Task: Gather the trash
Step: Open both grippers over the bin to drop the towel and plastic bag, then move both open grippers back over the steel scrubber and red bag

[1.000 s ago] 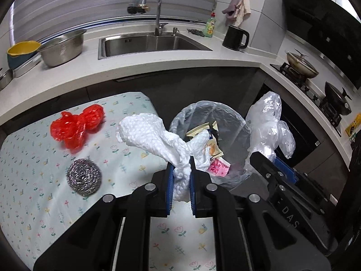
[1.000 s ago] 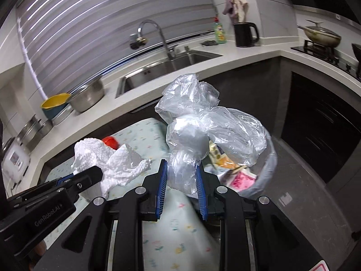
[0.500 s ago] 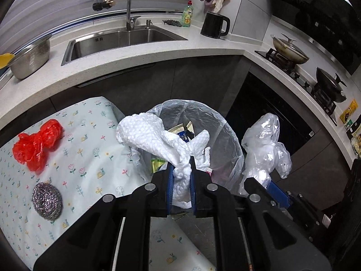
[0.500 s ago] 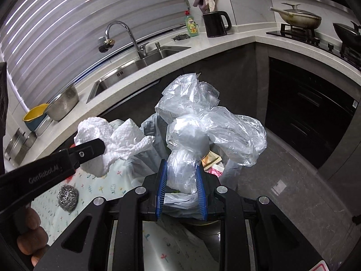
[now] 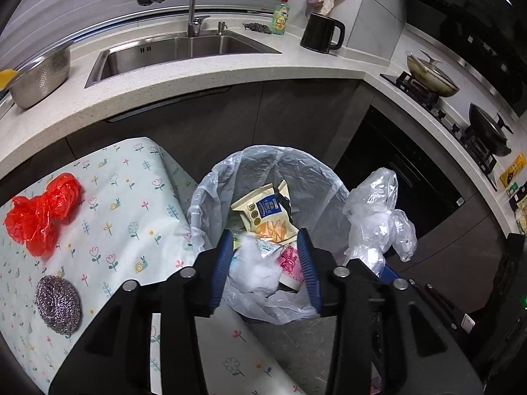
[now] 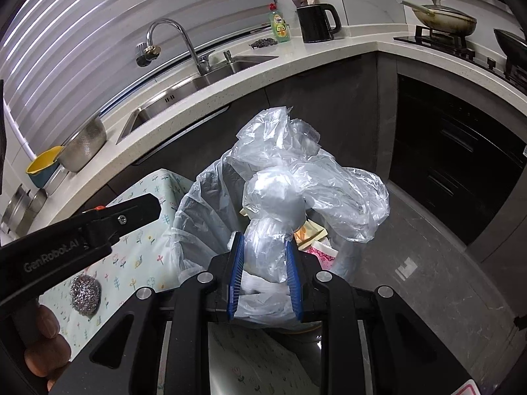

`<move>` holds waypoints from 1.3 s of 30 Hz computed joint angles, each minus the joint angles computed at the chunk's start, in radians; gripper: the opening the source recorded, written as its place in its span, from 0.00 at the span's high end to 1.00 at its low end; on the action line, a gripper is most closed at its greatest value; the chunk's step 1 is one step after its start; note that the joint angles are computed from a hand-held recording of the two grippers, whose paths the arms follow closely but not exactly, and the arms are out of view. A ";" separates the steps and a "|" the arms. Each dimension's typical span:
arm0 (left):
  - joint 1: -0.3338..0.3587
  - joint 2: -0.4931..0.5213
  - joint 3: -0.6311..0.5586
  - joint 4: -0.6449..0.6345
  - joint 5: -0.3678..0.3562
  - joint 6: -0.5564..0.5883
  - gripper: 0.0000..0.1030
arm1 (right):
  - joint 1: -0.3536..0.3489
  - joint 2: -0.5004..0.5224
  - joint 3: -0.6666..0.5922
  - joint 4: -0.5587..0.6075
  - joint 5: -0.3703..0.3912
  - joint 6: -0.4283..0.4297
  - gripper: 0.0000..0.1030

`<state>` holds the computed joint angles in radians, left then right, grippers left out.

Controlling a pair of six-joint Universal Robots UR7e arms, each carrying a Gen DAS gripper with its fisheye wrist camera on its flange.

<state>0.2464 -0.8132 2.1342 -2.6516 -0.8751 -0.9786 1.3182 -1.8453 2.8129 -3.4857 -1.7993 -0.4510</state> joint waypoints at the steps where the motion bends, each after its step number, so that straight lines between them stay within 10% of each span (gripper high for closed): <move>1: -0.001 -0.007 0.007 0.003 0.010 -0.009 0.59 | 0.011 0.019 -0.005 -0.012 -0.008 0.003 0.78; 11: -0.011 -0.091 0.069 0.100 0.081 -0.107 0.44 | 0.103 0.185 -0.041 -0.125 -0.076 0.034 0.68; 15: -0.022 -0.133 0.102 0.145 0.109 -0.160 0.36 | 0.152 0.257 -0.048 -0.217 -0.118 0.040 0.49; 39: -0.063 -0.361 0.227 0.409 0.130 -0.420 0.32 | 0.428 0.389 -0.079 -0.210 -0.265 0.156 0.47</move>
<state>0.1830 -1.1738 2.3615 -2.2422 -0.7451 -1.3984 1.7464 -1.4560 2.7340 -3.6960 -2.0642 -0.2947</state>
